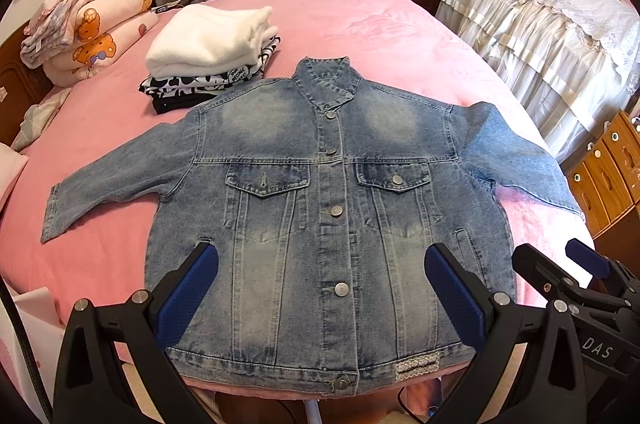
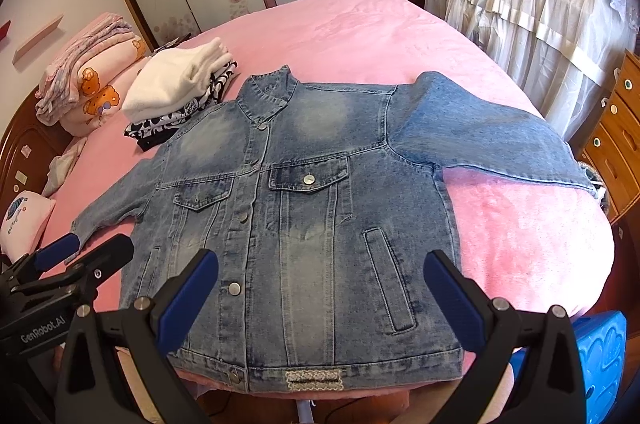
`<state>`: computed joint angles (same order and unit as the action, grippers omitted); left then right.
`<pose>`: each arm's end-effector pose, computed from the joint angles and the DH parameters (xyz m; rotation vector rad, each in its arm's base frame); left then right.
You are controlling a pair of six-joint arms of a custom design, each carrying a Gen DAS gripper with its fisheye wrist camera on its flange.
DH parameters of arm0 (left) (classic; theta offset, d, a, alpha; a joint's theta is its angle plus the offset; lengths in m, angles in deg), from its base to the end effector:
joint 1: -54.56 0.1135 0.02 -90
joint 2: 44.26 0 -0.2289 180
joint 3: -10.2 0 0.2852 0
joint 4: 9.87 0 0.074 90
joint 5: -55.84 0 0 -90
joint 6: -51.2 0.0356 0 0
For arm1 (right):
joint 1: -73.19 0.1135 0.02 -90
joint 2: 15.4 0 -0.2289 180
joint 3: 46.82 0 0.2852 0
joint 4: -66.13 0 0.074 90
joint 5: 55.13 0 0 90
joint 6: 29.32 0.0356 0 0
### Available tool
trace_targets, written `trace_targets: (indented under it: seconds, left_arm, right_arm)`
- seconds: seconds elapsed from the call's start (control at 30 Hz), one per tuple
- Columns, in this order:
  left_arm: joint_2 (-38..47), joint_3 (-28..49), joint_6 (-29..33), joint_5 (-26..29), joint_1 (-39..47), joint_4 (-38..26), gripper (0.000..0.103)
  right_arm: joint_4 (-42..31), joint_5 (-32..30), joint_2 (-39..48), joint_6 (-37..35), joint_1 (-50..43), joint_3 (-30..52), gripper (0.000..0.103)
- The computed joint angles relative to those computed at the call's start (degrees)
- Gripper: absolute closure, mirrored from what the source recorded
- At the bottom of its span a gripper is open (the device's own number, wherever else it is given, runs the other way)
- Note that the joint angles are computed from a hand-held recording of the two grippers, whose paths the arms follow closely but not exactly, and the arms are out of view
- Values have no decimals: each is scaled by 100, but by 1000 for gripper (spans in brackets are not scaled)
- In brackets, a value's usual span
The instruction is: Fold large clothes
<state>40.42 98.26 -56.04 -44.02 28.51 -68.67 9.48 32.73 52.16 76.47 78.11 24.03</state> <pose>0.3130 -0.1462 0.2684 0.1260 2.5160 -0.0872 0.2816 0.0256 0.2535 0.2225 2.5022 0.1957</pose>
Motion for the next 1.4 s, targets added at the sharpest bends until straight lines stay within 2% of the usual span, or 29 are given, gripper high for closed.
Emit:
trace_targets:
  seconds: [0.57,1.1,1.2,1.4]
  left_arm:
    - [215,155,-81,187,-38,56,1]
    - [577,562,-96,-360,-453,-224,1]
    - [678,681,-101,-612,-551,-291,1]
    - [1064,1133,-23,-558,-622,-368,4]
  right_arm:
    - [-53,-185,-68,-106,-301,-11,0]
    - [76,-481,-142,-197,-632,-187,0]
    - [108,-532,-183,-254,-729,-214,0]
    - [196,-695,-184,-416,-1061,-203,0]
